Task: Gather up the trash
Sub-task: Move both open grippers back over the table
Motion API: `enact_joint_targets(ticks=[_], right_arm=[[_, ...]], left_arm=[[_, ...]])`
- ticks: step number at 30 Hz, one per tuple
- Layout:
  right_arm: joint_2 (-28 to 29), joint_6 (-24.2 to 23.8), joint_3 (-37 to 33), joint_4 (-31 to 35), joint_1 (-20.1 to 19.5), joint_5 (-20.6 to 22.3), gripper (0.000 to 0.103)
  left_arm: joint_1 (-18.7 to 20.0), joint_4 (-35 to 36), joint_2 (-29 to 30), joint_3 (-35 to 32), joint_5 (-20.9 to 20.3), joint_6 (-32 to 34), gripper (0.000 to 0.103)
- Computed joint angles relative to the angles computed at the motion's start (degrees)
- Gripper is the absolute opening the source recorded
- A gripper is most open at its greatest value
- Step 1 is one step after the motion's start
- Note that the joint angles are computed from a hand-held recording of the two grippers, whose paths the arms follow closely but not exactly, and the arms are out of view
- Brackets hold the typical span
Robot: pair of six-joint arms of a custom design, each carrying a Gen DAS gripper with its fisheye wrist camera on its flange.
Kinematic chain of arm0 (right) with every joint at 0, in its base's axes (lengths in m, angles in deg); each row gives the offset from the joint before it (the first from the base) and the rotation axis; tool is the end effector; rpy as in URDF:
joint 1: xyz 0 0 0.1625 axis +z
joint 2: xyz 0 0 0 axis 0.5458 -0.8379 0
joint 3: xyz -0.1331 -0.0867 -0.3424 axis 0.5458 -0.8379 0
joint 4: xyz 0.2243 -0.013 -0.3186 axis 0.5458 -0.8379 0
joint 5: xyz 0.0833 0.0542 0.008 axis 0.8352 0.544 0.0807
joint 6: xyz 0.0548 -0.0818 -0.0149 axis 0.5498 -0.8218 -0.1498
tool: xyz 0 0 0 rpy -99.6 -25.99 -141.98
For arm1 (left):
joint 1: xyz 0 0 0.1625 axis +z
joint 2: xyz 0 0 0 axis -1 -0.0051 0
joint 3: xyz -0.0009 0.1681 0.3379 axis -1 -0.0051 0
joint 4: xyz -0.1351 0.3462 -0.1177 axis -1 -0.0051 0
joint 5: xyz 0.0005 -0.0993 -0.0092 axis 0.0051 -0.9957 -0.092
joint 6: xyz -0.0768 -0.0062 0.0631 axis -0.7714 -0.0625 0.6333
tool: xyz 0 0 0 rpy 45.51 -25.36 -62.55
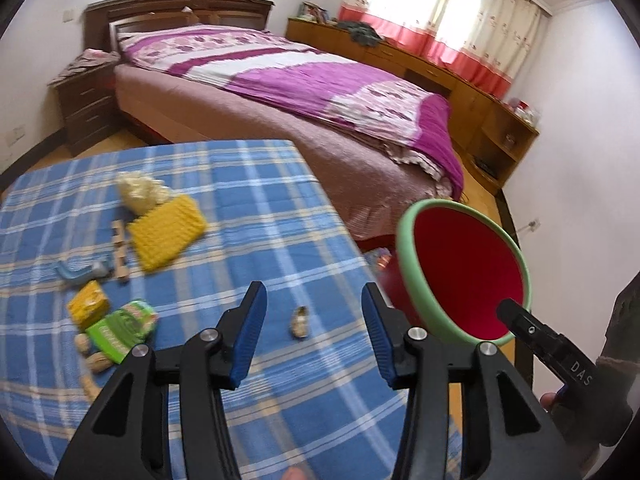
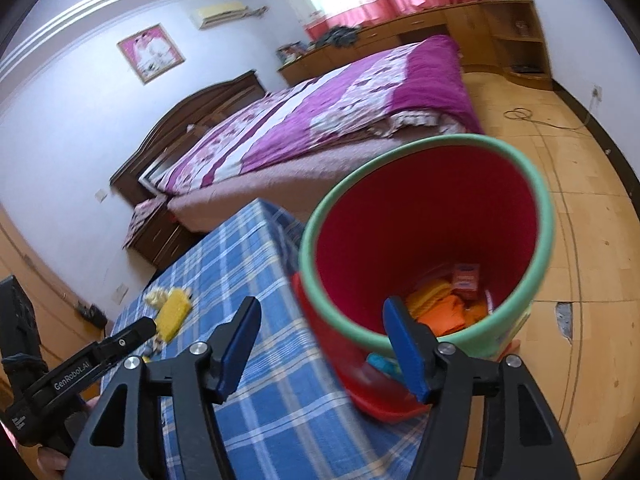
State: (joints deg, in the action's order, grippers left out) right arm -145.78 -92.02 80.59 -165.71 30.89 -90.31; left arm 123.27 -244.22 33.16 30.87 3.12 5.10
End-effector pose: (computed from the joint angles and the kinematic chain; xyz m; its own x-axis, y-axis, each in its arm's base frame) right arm -0.0492 -0.4374 0.2411 -0.9493 -0.0532 0.3097 -0.2551 0.7062 -0.6605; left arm -0.2790 -0.4414 -0.0593 -0.8607 -0.0631 -0.5052 0.3175 0.7091 -0.6295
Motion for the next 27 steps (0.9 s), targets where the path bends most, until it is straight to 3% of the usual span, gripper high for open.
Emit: enact_joint_targets(ticks=[18,23,27], right_arm=[[5.2,-2.0,1.6,-1.7,9.1,-5.0,0.067],[7.2,-2.0,1.6,-2.1,11.6,-6.4,0.068],[9.3,-1.5,1.6,-3.3,13.5,-7.9,0.073]], left_arm=[[-2.5,6.2,-11.1,14.5,5.4,-16.1,0.05],[-2.9,12.1,-14.6,17.8,8.0,-23.3,0.05],[-2.9,12.9,-17.5,21.4,8.8,-26.3,0.05]])
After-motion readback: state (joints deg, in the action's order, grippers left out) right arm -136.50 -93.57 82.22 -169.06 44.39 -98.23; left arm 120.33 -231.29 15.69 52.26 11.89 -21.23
